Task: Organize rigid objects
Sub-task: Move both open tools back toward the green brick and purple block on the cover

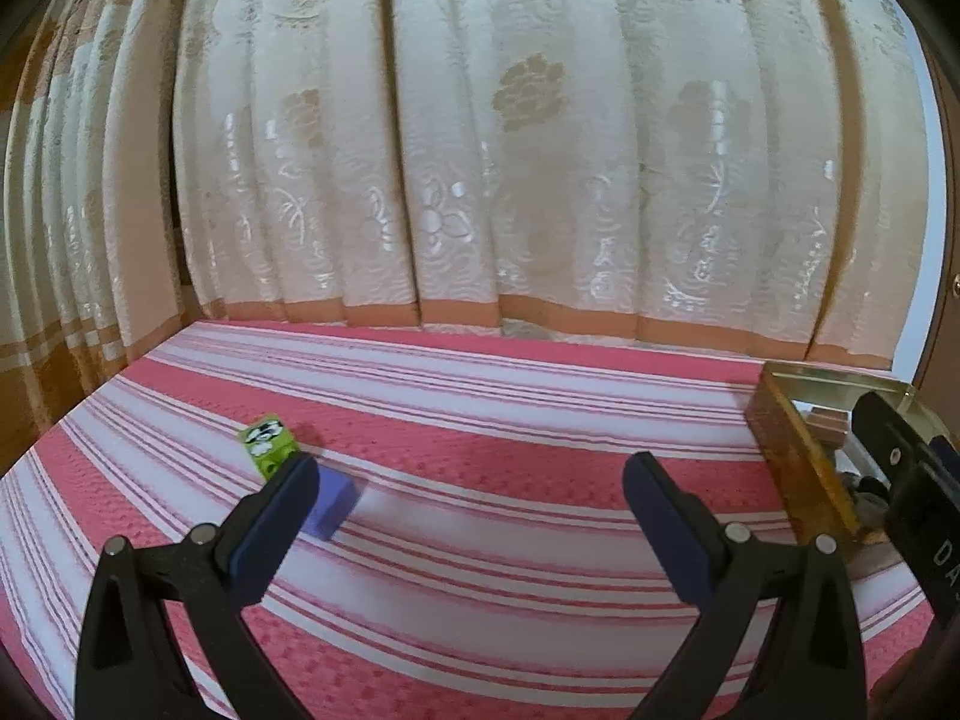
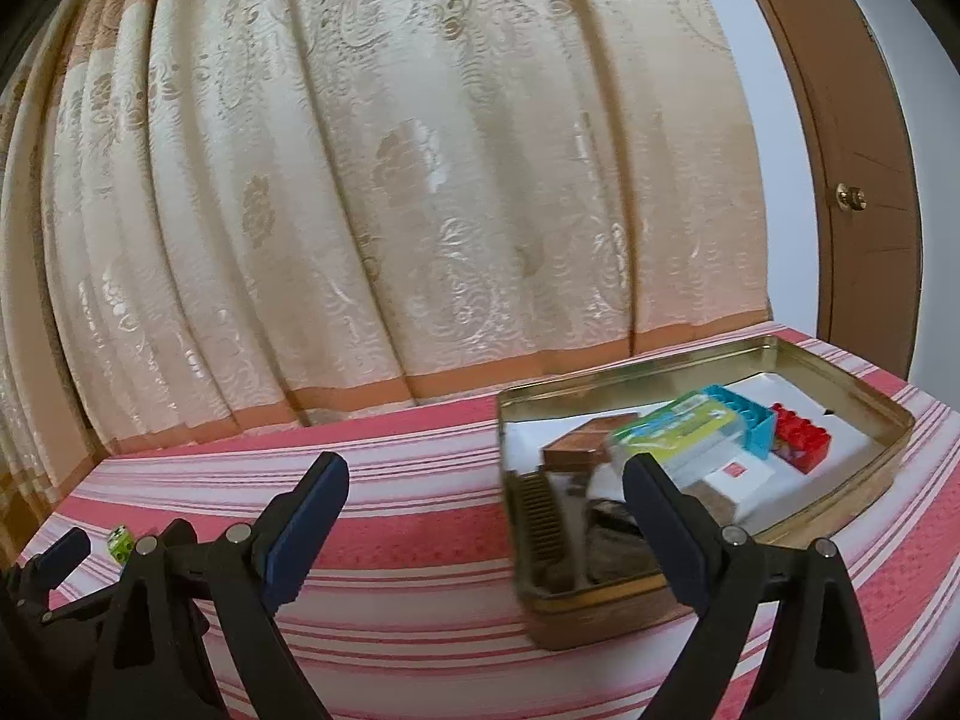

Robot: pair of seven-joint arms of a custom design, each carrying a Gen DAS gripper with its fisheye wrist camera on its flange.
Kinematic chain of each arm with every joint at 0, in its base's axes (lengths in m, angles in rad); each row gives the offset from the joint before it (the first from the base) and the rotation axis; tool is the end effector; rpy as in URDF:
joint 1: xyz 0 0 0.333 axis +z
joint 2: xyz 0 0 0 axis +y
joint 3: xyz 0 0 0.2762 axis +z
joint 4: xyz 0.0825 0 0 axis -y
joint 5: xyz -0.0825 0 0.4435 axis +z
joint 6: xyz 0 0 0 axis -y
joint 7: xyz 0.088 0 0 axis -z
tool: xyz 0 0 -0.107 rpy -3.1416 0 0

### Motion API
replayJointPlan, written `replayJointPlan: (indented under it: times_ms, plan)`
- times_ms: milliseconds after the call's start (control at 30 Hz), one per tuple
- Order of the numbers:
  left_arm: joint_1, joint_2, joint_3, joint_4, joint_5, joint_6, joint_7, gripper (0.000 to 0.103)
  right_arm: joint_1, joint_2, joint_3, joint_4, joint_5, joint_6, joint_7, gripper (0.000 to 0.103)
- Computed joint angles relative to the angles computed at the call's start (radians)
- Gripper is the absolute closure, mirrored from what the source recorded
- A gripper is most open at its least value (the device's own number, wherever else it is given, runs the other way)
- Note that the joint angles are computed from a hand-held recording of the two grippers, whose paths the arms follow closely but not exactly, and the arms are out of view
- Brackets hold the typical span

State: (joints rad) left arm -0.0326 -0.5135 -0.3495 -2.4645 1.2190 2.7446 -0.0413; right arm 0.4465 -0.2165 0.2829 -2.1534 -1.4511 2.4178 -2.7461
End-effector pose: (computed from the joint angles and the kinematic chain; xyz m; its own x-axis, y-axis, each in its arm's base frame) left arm 0.4613 -0.2278 0.4679 0.1779 -0.9836 0.0289 -0.4078 -0.1004 -0.9075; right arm 0.4435 0.3970 0.4837 -0.1226 -0.9777 -0.1705 -0.2896 0.1996 -0.9361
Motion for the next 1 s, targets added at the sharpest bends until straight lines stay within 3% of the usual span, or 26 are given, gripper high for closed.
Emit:
replayJointPlan:
  times_ms: [667,1000]
  plan:
    - [0.067,-0.047,0.048,-0.059,-0.044,0.050,0.079,0.000,0.080,0.174,-0.035,0.178,0.013,0.038,-0.034,0.008]
    - [0.111,-0.038,0.096,-0.068,-0.112,0.052,0.187,0.000,0.130,0.290,-0.075,0.303,0.094,0.108,-0.143,0.008]
